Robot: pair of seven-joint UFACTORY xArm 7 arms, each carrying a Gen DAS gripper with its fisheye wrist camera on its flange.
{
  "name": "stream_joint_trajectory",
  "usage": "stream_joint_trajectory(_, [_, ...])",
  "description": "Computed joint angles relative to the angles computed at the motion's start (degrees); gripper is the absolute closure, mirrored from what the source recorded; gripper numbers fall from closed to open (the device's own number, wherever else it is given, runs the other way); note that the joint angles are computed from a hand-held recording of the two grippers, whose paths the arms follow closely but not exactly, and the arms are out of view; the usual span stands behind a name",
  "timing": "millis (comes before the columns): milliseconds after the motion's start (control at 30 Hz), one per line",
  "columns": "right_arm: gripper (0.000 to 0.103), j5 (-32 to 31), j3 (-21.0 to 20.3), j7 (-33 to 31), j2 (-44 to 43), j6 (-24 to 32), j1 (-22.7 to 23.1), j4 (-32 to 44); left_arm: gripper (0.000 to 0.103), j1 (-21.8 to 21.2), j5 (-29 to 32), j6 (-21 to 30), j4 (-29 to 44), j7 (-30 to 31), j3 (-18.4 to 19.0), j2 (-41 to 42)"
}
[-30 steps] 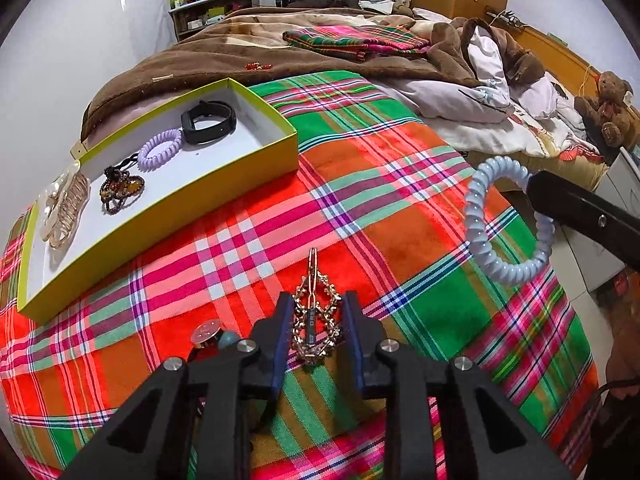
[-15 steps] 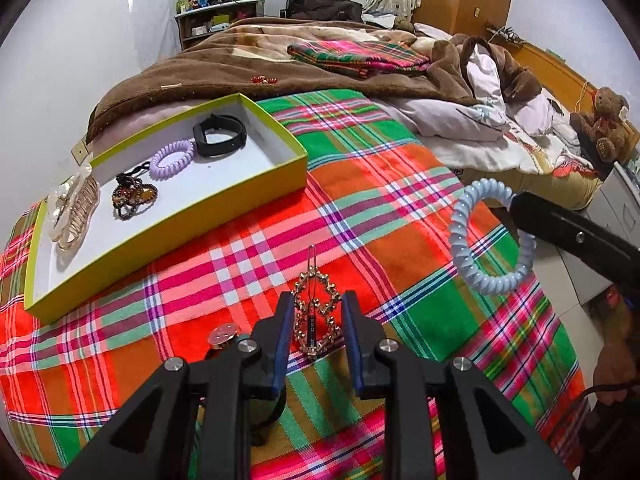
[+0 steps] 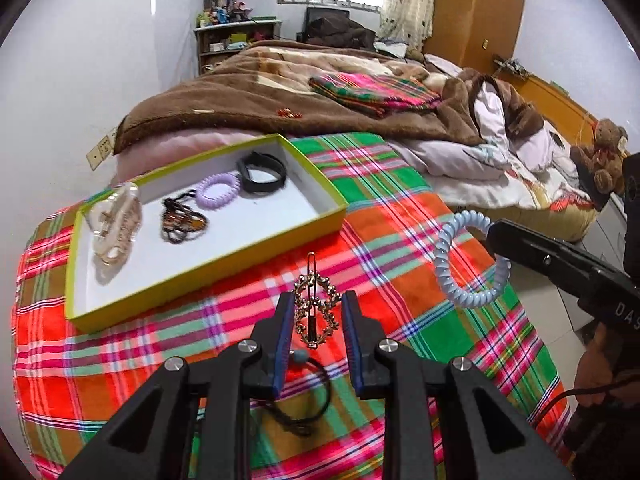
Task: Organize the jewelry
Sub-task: 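Carry the gold hairpin and coil bracelet with both tools into the yellow box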
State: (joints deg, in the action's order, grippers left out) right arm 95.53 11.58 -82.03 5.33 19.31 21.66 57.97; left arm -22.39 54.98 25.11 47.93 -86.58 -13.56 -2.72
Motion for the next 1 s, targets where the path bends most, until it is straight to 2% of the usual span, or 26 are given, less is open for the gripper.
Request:
stream_joint_trajectory(333, [0.093, -4.8, 1.9, 4.5, 4.8, -3.0, 1.6, 6.4, 0.078, 5.9, -0.9, -3.0, -6.4, 0.1, 0.0, -7.5])
stream_joint_trajectory(500, [0.093, -9.7, 3.0, 8.7, 7.8, -4.6, 1.8, 9.5, 0.078, 9.7, -1.9, -4.4, -8.9, 0.9, -0.9, -10.3])
stream_joint_trajectory(800, [0.093, -25.1, 5.9, 21.3, 15.2, -7.4, 1.4, 17.3, 0.078, 15.7, -3.8, -6.9, -10.9, 3.0, -1.5, -11.6])
stream_joint_trajectory(1000, [0.093, -38.6, 4.6, 33.5, 21.1, -7.0, 3.3, 23.2, 0.078, 18.1, -4.2, -8.3, -10.1, 4.3, -1.3, -9.4])
